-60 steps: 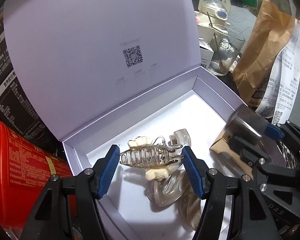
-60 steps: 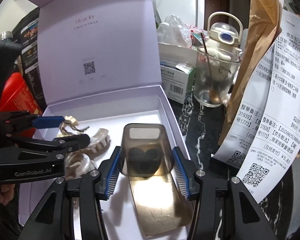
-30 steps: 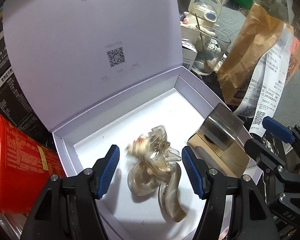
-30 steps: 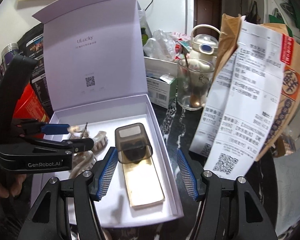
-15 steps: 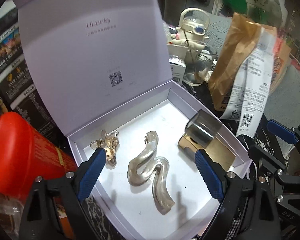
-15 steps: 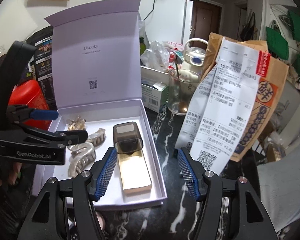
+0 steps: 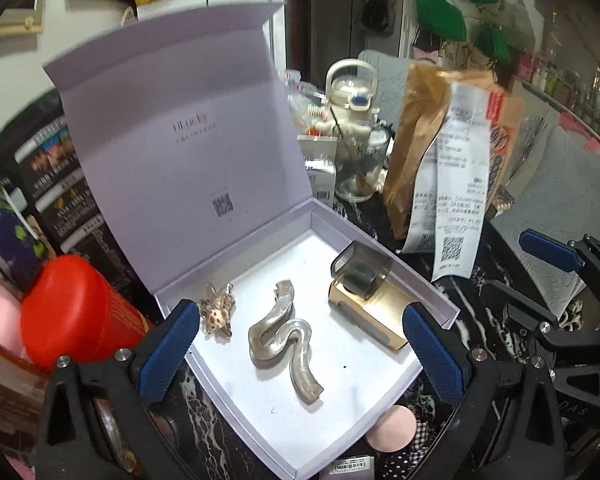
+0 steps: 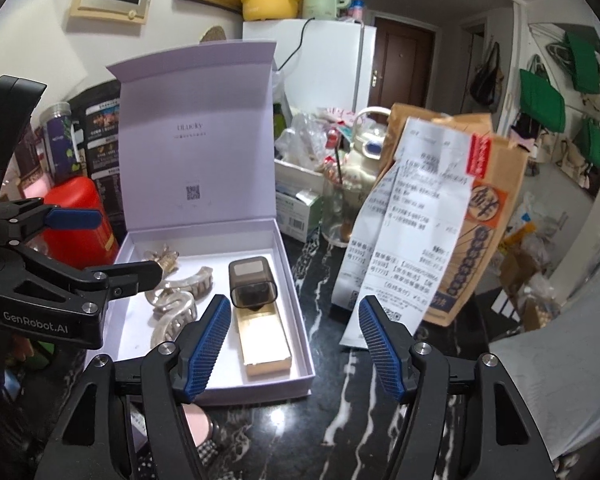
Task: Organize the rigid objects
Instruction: 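Withdraw both tools from the box toward the eyelash box and scrunchies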
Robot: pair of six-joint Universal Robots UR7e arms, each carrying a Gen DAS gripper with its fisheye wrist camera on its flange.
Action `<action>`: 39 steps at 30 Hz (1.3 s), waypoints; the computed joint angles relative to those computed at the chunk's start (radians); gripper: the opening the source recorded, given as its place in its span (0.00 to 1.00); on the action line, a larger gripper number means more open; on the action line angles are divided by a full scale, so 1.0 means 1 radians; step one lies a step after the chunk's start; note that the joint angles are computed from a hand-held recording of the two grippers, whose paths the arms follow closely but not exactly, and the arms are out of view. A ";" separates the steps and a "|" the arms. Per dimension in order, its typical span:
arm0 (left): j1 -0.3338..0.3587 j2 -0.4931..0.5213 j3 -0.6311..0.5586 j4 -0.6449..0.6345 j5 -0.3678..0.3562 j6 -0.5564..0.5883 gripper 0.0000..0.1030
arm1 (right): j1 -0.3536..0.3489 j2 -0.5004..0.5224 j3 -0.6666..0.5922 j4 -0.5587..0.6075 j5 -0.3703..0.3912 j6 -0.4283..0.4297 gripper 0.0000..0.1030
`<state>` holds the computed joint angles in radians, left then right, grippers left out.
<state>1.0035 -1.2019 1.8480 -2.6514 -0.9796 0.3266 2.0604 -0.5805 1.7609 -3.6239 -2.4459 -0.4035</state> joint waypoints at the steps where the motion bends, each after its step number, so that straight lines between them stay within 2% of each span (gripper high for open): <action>1: -0.004 -0.011 0.005 0.000 -0.007 -0.004 1.00 | 0.006 -0.006 0.006 -0.006 -0.002 -0.002 0.65; 4: -0.016 -0.044 0.018 0.004 -0.029 -0.007 1.00 | 0.020 -0.016 0.020 -0.041 -0.007 -0.017 0.65; 7: -0.032 -0.068 0.029 0.008 -0.020 -0.005 1.00 | 0.033 -0.029 0.034 -0.060 -0.007 -0.021 0.69; 16: -0.073 -0.149 0.083 0.012 -0.009 -0.014 1.00 | 0.085 -0.048 0.068 -0.105 -0.036 -0.040 0.70; 21: -0.083 -0.197 0.112 0.040 -0.050 -0.027 1.00 | 0.112 -0.060 0.096 -0.111 -0.034 -0.036 0.70; 27: -0.110 -0.245 0.162 0.039 -0.024 -0.043 1.00 | 0.139 -0.060 0.125 -0.133 -0.060 -0.037 0.74; 39: -0.161 -0.351 0.267 0.079 0.023 -0.103 1.00 | 0.169 -0.082 0.225 -0.140 -0.077 0.060 0.76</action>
